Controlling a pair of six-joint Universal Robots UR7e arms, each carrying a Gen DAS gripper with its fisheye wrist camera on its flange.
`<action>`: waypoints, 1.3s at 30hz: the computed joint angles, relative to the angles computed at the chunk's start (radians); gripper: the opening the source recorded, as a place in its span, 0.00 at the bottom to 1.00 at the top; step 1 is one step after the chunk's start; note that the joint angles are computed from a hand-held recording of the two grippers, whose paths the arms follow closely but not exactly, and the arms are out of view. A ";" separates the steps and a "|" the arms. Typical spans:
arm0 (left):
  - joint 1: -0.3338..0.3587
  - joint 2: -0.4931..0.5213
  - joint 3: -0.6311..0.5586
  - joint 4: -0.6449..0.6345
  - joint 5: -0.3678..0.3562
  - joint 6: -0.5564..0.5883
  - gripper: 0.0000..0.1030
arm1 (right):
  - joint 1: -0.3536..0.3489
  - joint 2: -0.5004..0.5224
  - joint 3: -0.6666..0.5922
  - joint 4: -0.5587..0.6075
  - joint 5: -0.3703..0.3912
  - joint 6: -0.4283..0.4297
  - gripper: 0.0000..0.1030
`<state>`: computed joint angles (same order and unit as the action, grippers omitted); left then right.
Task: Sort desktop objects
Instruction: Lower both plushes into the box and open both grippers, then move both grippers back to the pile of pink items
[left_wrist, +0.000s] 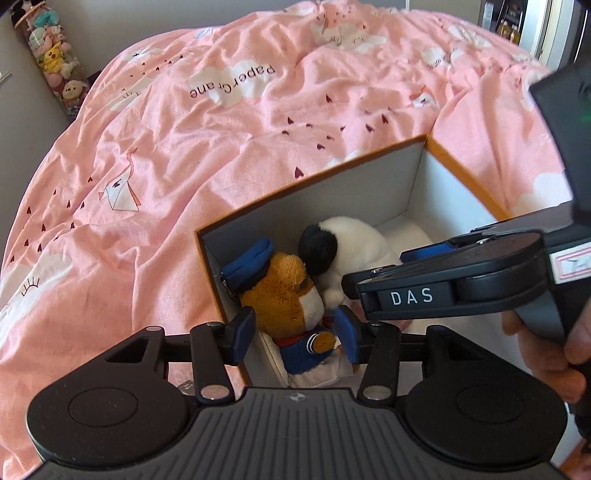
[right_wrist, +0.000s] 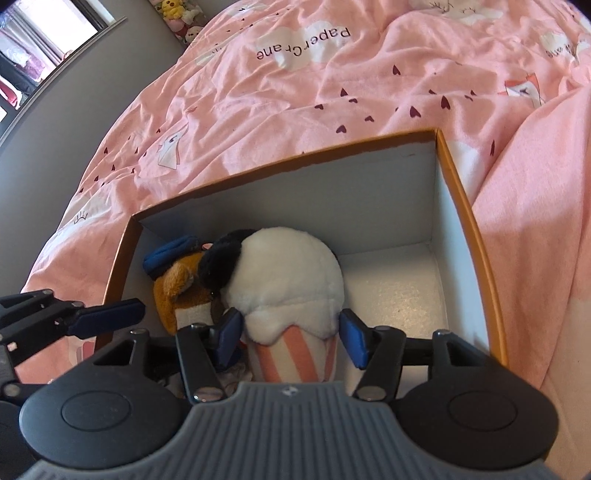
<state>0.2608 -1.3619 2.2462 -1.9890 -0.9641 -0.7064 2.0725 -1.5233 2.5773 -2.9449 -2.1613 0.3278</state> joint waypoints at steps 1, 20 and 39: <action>-0.004 -0.021 0.003 0.004 -0.002 -0.006 0.54 | 0.006 -0.003 -0.001 0.005 -0.004 -0.008 0.59; -0.100 -0.372 0.027 0.384 0.046 -0.313 0.58 | 0.146 0.136 -0.033 0.084 -0.138 -0.110 0.78; -0.185 -0.525 0.036 0.630 -0.005 -0.490 0.58 | 0.266 0.122 -0.101 0.277 -0.237 0.028 0.74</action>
<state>0.0756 -1.8871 2.2817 -1.3589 -0.9690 -1.1962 2.3385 -1.4012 2.4763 -2.6674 -2.3983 0.3557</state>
